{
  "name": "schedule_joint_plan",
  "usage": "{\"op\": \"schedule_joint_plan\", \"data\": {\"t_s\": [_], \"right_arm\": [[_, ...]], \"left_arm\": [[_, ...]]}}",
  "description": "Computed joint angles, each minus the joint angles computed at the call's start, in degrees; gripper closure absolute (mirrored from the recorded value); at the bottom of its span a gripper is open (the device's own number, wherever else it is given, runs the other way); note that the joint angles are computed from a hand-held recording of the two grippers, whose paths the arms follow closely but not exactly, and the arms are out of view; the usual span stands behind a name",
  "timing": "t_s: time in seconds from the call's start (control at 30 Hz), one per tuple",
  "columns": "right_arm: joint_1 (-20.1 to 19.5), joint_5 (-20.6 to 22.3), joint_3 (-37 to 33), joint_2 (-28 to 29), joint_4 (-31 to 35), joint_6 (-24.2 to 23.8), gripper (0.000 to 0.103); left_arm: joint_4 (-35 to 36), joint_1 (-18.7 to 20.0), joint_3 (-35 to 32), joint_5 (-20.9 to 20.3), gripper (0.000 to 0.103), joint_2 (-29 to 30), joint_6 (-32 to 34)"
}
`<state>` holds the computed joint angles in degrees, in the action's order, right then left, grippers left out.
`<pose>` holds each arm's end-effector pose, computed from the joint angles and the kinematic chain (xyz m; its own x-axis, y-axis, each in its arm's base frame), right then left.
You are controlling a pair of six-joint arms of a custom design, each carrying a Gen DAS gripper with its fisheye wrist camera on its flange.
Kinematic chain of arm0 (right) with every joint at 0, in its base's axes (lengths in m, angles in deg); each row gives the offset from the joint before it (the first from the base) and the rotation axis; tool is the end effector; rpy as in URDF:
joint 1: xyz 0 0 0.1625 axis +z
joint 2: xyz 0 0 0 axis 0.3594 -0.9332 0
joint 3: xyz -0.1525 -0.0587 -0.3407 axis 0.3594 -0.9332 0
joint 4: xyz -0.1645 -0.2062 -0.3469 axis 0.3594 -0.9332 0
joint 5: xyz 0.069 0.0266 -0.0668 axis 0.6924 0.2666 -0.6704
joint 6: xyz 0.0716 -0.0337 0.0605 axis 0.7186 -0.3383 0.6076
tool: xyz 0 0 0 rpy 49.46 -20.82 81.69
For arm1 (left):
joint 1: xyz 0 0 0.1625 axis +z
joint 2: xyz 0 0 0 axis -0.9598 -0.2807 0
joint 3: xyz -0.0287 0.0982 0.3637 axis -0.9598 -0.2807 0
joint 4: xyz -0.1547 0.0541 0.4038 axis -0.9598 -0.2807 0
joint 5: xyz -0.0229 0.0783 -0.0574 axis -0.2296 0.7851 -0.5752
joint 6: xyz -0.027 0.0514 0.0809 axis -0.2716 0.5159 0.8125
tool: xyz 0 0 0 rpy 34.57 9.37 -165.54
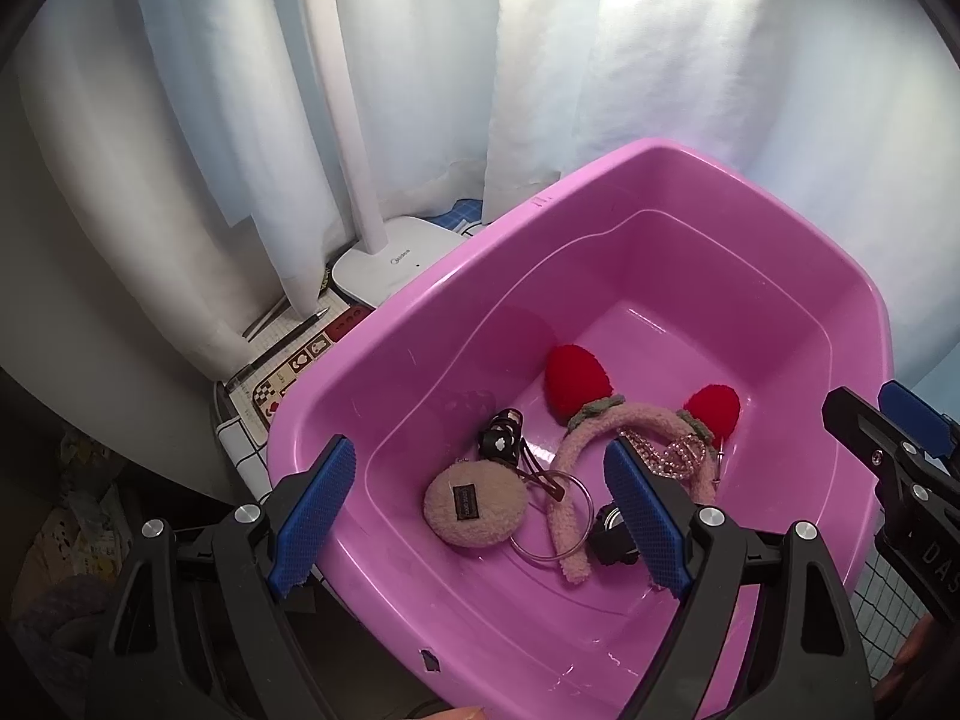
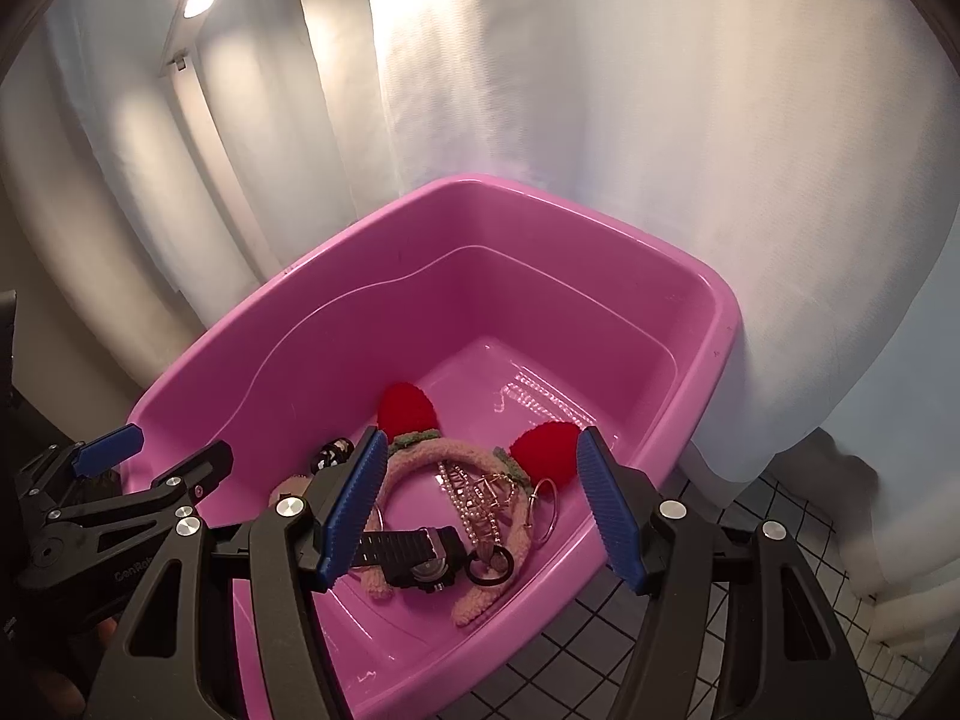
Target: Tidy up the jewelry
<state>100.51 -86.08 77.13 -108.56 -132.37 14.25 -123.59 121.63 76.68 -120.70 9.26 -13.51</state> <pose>0.4471 -0.6209 0.2357 -0.7747 0.0726 0.6282 -0.3617 0.7639 -0.5344 -0.2921 -0.6408 0.3825 -0.6773 0.0983 -0.7291 0.4625 0.8276 -0.3181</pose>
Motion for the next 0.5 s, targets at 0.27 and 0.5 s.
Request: {"op": "schedule_joint_plan", "data": {"t_s": [0.27, 0.5], "right_arm": [[-0.1, 0.3, 0.1, -0.2, 0.2, 0.1, 0.040], [-0.2, 0.4, 0.4, -0.2, 0.0, 0.2, 0.040]], "left_arm": [[0.0, 0.1, -0.2, -0.3, 0.019, 0.1, 0.2], [0.6, -0.1, -0.3, -0.4, 0.019, 0.2, -0.3]]}}
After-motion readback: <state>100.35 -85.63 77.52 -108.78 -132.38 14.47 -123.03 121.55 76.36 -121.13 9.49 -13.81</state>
